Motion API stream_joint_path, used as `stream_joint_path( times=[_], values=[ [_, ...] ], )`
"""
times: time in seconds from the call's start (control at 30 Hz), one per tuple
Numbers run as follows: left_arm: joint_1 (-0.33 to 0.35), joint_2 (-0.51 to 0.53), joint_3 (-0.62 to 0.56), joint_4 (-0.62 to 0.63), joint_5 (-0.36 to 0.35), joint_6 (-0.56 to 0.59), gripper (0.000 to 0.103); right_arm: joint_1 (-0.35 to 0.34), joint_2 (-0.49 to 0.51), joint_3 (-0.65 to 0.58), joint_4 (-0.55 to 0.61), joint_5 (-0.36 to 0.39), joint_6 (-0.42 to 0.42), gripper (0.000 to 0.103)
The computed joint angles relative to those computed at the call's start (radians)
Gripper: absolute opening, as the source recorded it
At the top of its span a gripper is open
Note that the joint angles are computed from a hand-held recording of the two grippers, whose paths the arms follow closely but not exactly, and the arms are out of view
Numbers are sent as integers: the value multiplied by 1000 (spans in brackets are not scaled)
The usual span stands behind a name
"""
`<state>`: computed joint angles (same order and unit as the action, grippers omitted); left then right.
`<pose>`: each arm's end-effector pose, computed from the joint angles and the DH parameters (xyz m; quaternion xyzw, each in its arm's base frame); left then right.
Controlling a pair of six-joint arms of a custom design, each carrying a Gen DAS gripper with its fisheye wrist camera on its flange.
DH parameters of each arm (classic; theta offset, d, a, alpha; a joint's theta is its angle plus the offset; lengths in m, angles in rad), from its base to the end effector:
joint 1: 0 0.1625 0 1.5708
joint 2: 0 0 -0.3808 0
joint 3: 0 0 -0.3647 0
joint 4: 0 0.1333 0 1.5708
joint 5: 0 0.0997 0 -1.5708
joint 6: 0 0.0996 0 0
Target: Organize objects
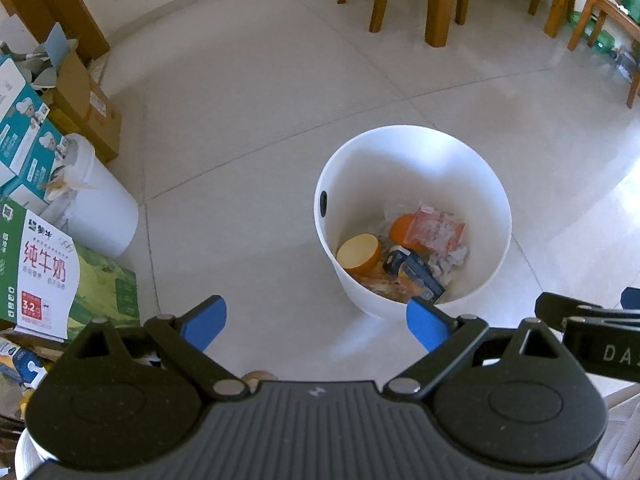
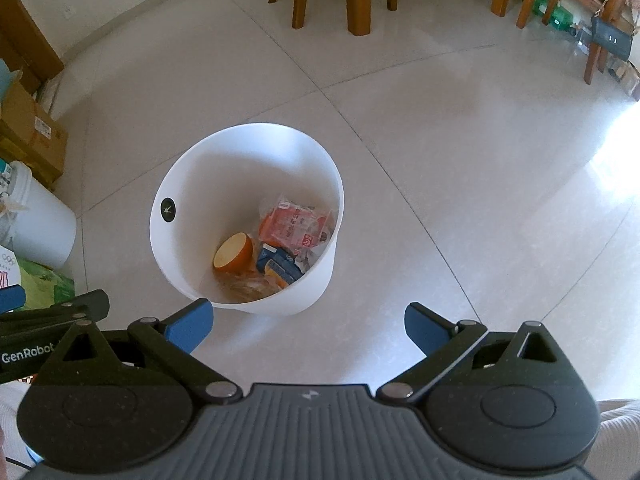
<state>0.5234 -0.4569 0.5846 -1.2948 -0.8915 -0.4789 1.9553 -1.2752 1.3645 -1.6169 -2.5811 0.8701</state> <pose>-0.5644 -0.5519 0.1736 0.3232 0.8679 -0.0890 0.3665 0.2597 -0.5114 0.4371 -0.2002 -0.8517 0.2687 0.4028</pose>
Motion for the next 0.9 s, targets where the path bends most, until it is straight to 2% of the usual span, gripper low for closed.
stream_joint_path(
  times=[0.9],
  values=[
    [-9, 10, -41, 35, 12, -9, 97, 17, 3, -19, 22, -19, 16, 103]
  ],
)
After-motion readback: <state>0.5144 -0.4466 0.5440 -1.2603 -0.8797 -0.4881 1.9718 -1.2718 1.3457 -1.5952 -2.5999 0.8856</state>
